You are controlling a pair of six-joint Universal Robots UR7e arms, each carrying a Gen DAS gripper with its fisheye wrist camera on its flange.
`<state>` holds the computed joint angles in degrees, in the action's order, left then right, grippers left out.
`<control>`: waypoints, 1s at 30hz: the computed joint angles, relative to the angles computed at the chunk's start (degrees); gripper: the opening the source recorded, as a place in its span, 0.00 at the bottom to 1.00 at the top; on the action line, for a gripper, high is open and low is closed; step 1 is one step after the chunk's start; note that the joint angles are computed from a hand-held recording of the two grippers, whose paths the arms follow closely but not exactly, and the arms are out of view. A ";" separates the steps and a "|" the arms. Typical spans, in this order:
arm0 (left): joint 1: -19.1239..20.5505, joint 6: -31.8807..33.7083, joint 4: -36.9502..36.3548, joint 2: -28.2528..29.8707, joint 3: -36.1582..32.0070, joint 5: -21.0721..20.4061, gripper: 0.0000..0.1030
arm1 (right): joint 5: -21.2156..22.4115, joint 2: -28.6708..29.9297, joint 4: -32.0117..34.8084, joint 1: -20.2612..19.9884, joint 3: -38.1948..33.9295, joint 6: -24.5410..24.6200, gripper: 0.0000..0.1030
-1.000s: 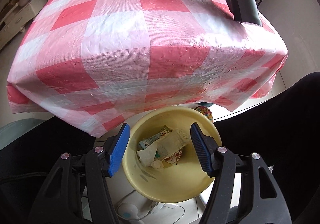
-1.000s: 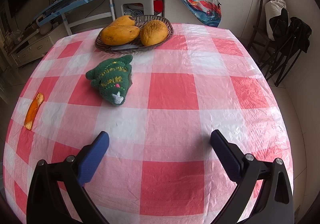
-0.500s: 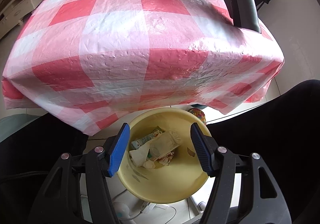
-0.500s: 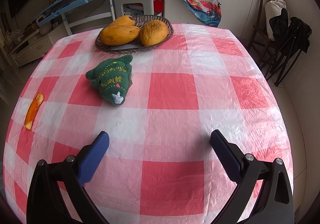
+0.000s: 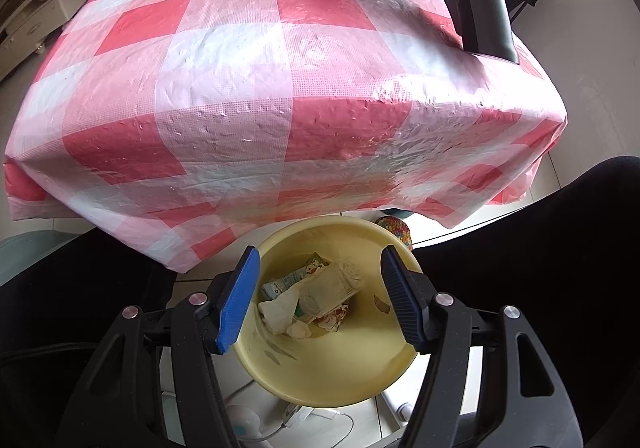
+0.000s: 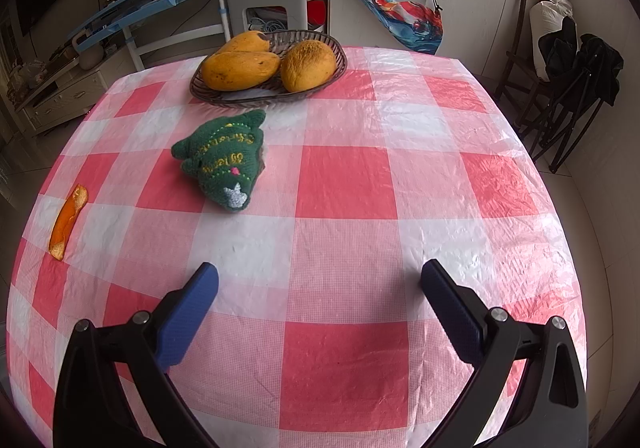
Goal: Collect trash
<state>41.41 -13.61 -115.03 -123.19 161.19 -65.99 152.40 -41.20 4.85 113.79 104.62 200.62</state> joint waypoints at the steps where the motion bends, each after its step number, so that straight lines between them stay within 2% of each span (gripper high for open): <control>1: 0.00 0.00 0.00 0.00 0.00 0.00 0.59 | 0.00 0.00 0.00 0.00 0.00 0.00 0.94; 16: -0.37 -0.09 0.30 -0.42 0.15 0.11 0.59 | 0.01 0.04 -0.02 0.00 -0.02 0.02 0.94; 22: -1.63 -0.60 1.34 -4.67 0.12 0.94 0.59 | 0.01 0.05 -0.02 0.00 -0.01 0.02 0.94; 30: -2.19 -2.32 2.09 -6.94 -0.64 3.98 0.59 | 0.02 0.06 -0.01 0.02 0.00 0.07 0.94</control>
